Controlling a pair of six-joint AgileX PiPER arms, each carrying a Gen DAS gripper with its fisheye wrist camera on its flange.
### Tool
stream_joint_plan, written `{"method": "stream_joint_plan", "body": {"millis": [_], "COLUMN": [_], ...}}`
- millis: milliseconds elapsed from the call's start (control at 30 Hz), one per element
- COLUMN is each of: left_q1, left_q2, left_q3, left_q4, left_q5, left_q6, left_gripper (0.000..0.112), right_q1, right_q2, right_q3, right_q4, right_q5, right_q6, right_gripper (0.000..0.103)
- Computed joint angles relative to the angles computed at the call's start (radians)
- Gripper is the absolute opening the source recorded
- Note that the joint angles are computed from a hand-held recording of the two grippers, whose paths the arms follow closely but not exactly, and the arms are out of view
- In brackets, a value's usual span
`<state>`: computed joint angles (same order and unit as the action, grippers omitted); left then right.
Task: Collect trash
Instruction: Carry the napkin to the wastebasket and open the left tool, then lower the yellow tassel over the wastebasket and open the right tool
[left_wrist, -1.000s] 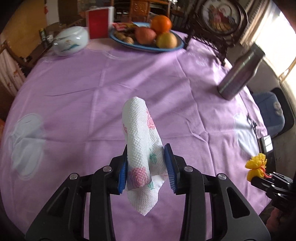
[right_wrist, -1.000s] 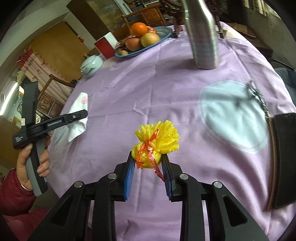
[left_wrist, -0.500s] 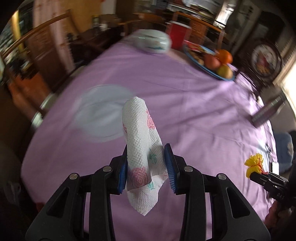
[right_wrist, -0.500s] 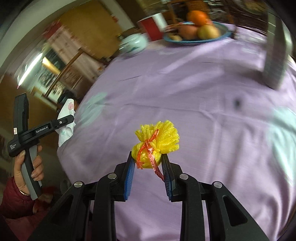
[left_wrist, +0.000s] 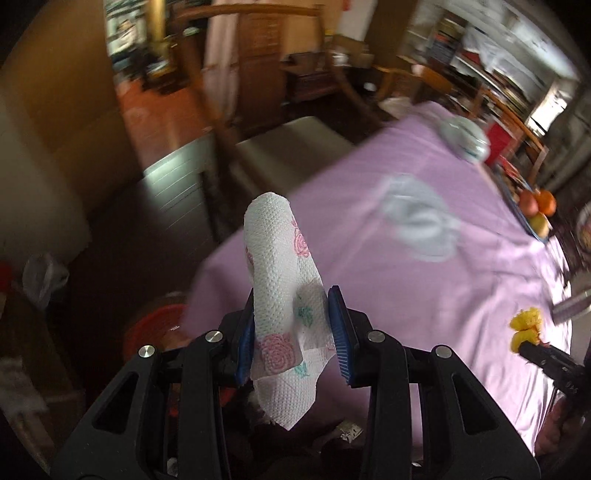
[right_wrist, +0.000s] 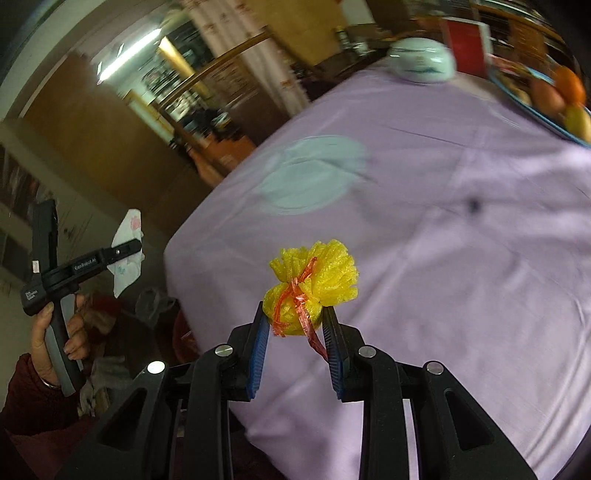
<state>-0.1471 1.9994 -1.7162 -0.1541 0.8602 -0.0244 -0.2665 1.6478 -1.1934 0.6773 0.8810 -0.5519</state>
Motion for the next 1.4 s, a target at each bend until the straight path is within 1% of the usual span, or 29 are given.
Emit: {"method": "stream_joint_plan", "body": {"millis": [100, 167, 300, 367, 433, 533, 567, 633, 733, 800, 867, 933, 967, 1067, 1300, 1400], "left_q1": [0.1, 0.146, 0.235, 0.272, 0.3, 0.334, 0.342, 0.347, 0.35, 0.339, 0.335, 0.334, 0.332, 0.331, 0.352, 0.369], "left_q2": [0.0, 0.012, 0.069, 0.117, 0.16, 0.182, 0.184, 0.184, 0.167, 0.144, 0.123, 0.085, 0.065, 0.034, -0.082, -0.117], "left_q3": [0.056, 0.077, 0.1, 0.086, 0.067, 0.055, 0.052, 0.048, 0.066, 0.089, 0.119, 0.161, 0.182, 0.207, 0.319, 0.363], "left_q4": [-0.019, -0.03, -0.069, -0.094, -0.095, -0.123, -0.124, -0.118, -0.095, -0.056, -0.05, -0.022, -0.002, 0.051, 0.162, 0.182], "left_q5": [-0.004, -0.004, 0.011, 0.033, 0.054, 0.073, 0.075, 0.07, 0.05, 0.037, 0.013, -0.018, -0.033, -0.044, -0.069, -0.075], "left_q6": [0.055, 0.088, 0.17, 0.196, 0.192, 0.213, 0.215, 0.207, 0.174, 0.116, 0.094, 0.059, 0.036, -0.032, -0.178, -0.207], "left_gripper": [0.037, 0.037, 0.038, 0.044, 0.062, 0.075, 0.077, 0.083, 0.086, 0.086, 0.087, 0.091, 0.091, 0.091, 0.093, 0.093], "right_q1": [0.083, 0.133, 0.231, 0.267, 0.313, 0.361, 0.375, 0.393, 0.411, 0.403, 0.394, 0.393, 0.395, 0.392, 0.429, 0.464], "right_q2": [0.018, 0.031, 0.056, 0.063, 0.074, 0.107, 0.117, 0.13, 0.144, 0.145, 0.165, 0.19, 0.194, 0.227, 0.332, 0.39], "right_q3": [-0.039, -0.064, -0.116, -0.137, -0.172, -0.239, -0.26, -0.286, -0.325, -0.335, -0.36, -0.394, -0.402, -0.435, -0.554, -0.63], "right_q4": [-0.039, -0.078, -0.171, -0.212, -0.266, -0.315, -0.325, -0.339, -0.363, -0.329, -0.295, -0.271, -0.263, -0.21, -0.138, -0.128], "right_q5": [-0.021, -0.033, -0.046, -0.047, -0.04, -0.02, -0.012, 0.0, 0.018, 0.026, 0.034, 0.055, 0.059, 0.084, 0.19, 0.238], "right_q6": [0.076, 0.134, 0.27, 0.322, 0.388, 0.452, 0.461, 0.465, 0.436, 0.397, 0.357, 0.312, 0.295, 0.225, 0.134, 0.13], "right_gripper": [0.029, 0.029, 0.029, 0.029, 0.029, 0.029, 0.029, 0.029, 0.029, 0.029, 0.029, 0.029, 0.029, 0.029, 0.029, 0.029]}}
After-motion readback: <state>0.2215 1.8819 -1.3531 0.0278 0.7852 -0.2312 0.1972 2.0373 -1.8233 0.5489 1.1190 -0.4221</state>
